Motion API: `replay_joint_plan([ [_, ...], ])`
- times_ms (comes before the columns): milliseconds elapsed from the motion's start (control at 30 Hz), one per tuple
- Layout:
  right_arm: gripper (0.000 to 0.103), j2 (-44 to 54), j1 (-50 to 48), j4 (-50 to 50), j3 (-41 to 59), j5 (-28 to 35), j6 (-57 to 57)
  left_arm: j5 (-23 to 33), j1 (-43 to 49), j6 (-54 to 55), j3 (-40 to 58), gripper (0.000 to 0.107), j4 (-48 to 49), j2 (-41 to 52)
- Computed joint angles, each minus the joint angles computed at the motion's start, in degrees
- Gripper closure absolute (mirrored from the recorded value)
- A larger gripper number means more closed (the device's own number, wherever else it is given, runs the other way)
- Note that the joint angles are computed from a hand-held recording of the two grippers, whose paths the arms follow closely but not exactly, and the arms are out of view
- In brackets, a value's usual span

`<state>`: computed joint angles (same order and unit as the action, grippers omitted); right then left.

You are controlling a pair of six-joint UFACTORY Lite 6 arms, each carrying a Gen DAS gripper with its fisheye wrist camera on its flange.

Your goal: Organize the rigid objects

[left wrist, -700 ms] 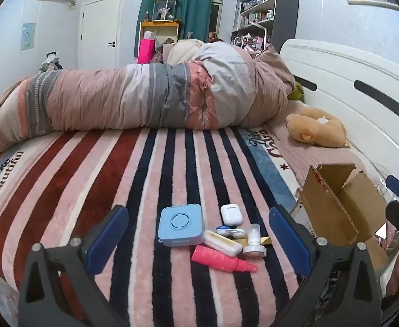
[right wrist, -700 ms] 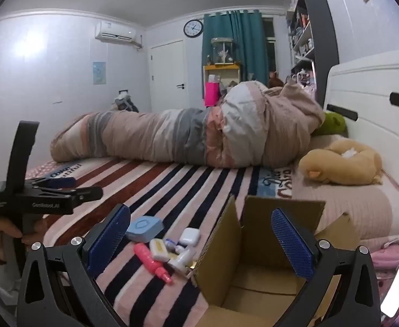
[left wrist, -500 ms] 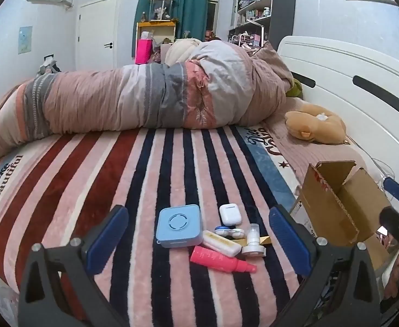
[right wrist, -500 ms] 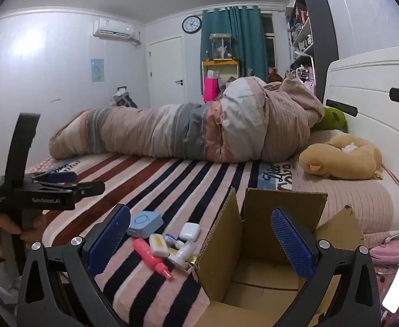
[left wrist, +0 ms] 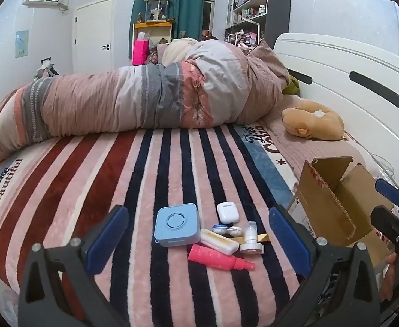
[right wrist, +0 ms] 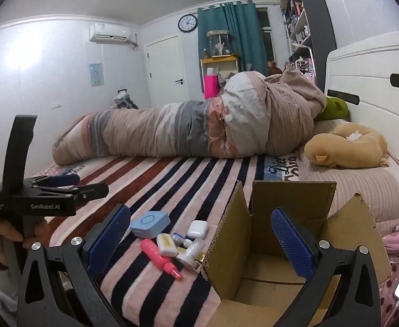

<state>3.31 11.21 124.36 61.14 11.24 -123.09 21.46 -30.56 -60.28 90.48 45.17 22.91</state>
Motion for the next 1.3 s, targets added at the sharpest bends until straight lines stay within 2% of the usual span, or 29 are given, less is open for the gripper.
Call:
replay_joint_plan([
  [67, 0.0, -0.8, 0.7, 5.0, -0.7, -1.2, -4.6, -0.4, 0.2, 1.2, 0.1, 0.005, -1.4, 0.0],
  [300, 0.0, -1.5, 0.7, 8.7, -1.0, -1.8, -8.0, -1.2, 0.1, 1.5, -1.0, 0.005, -1.7, -0.8],
  [533, 0.0, -0.6, -0.8, -3.9, -0.5, 1.1, 4.4, -1.2, 0.1, 1.0, -1.1, 0.005, -1.0, -0.8],
  [667, 0.0, -0.5, 0.2, -0.3, -0.6, 0.5, -0.1, -2.1, 1.0, 0.8, -2.8, 0.005, -0.7, -1.9],
  [1033, 0.0, 1.5, -1.7, -9.3, 0.3, 5.7, 8.8, -4.1, 2.1, 4.2, -4.7, 0.005, -3.8, -3.2],
  [1300, 0.0, 2.1, -1.7, -11.1, 0.9, 6.6, 10.7, -4.6, 1.9, 6.0, -5.0, 0.005, -5.1, -3.5],
])
